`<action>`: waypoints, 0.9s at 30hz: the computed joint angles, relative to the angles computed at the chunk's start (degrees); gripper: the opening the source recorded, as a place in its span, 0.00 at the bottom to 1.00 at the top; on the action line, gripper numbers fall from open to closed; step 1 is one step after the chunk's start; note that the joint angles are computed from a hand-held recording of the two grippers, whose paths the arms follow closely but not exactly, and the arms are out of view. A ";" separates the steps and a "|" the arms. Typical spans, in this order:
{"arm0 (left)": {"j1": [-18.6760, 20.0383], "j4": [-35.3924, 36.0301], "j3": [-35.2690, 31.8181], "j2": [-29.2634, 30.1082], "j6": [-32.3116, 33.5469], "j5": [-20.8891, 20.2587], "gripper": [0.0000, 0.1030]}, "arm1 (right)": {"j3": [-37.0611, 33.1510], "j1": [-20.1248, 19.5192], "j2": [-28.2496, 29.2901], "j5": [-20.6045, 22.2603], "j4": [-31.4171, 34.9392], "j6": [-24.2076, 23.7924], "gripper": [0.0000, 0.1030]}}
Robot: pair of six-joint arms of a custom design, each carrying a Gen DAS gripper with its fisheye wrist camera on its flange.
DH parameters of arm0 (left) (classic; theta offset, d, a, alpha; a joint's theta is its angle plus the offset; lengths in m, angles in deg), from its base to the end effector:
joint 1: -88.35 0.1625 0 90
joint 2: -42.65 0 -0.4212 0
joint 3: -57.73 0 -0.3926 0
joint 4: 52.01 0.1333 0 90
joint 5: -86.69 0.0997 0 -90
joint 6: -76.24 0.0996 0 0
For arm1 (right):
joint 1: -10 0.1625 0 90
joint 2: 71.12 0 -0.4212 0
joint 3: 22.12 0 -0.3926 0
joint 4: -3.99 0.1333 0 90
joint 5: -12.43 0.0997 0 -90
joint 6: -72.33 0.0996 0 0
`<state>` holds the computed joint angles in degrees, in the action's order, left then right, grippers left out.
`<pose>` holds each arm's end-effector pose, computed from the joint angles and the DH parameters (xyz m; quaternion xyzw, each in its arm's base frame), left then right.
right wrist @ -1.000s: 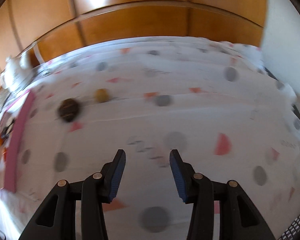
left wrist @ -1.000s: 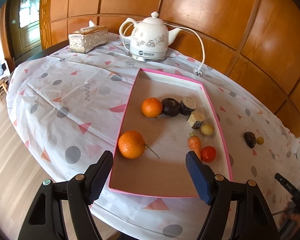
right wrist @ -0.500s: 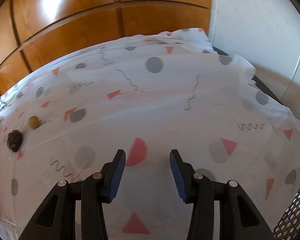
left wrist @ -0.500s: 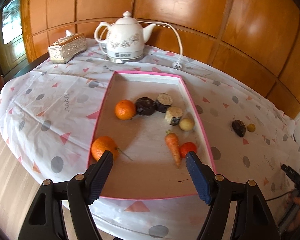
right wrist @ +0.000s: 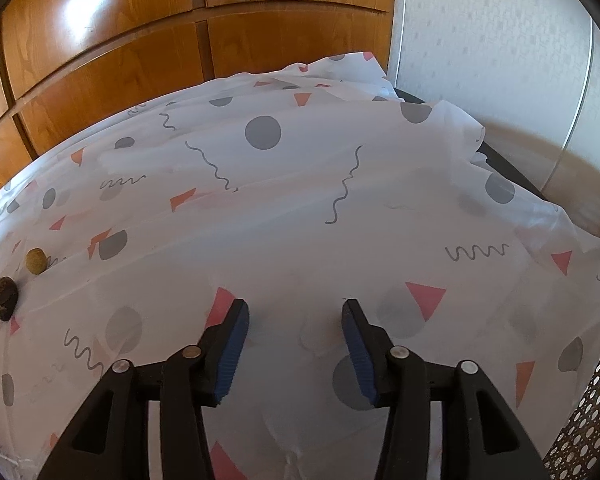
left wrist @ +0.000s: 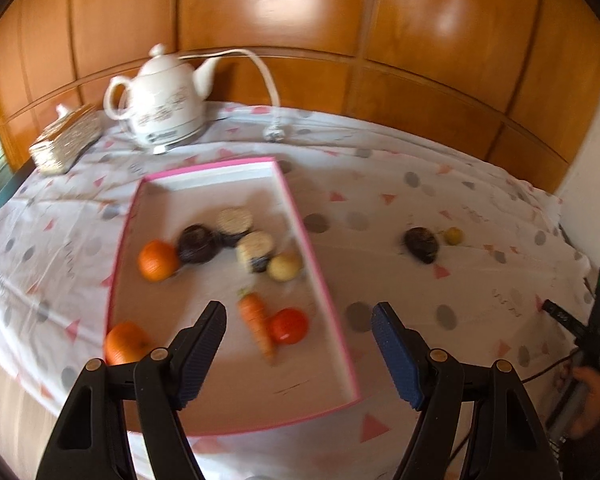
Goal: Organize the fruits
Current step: 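Withdraw the right tool from the tray while moving the left tool toward the yellow fruit, then close the left tool's fingers on the small yellow fruit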
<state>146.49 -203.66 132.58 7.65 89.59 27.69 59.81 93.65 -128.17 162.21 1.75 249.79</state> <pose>-0.2500 -0.7520 0.1103 0.3171 0.8930 -0.2221 0.2297 -0.0187 -0.5947 0.2395 -0.3002 -0.7119 0.4472 0.4507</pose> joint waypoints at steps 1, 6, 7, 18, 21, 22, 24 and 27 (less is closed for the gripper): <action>-0.11 0.35 -0.50 0.32 0.35 -0.44 0.73 | 0.14 -0.03 -0.10 -0.02 -0.19 -0.02 0.51; -1.32 2.11 -4.14 3.21 3.60 -2.38 0.73 | 0.21 -0.10 -0.21 0.04 -0.60 -0.36 0.51; -1.65 2.64 -5.16 4.09 4.43 -2.84 0.73 | 0.17 -0.11 -0.18 0.03 -0.63 -0.47 0.51; -3.83 11.87 -19.59 15.04 10.13 -8.55 0.69 | 0.46 -0.50 -0.66 -1.27 -0.73 -1.32 0.51; -4.00 15.17 -24.33 18.32 9.16 -8.66 0.69 | 0.95 -0.67 -1.12 -1.09 -1.44 -0.93 0.52; -4.01 16.68 -26.37 19.61 8.72 -8.65 0.69 | 0.97 -0.74 -1.17 -1.03 -1.51 -0.85 0.51; -4.11 19.29 -30.55 22.46 8.14 -8.51 0.65 | 1.04 -0.83 -1.28 -1.11 -1.60 -1.09 0.52; -4.25 22.84 -35.66 25.75 8.11 -8.39 0.51 | 1.12 -0.90 -1.40 -1.41 -1.65 -1.30 0.52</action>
<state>142.23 -180.81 96.92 33.39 97.69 19.30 60.93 92.75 -129.57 160.80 0.10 248.49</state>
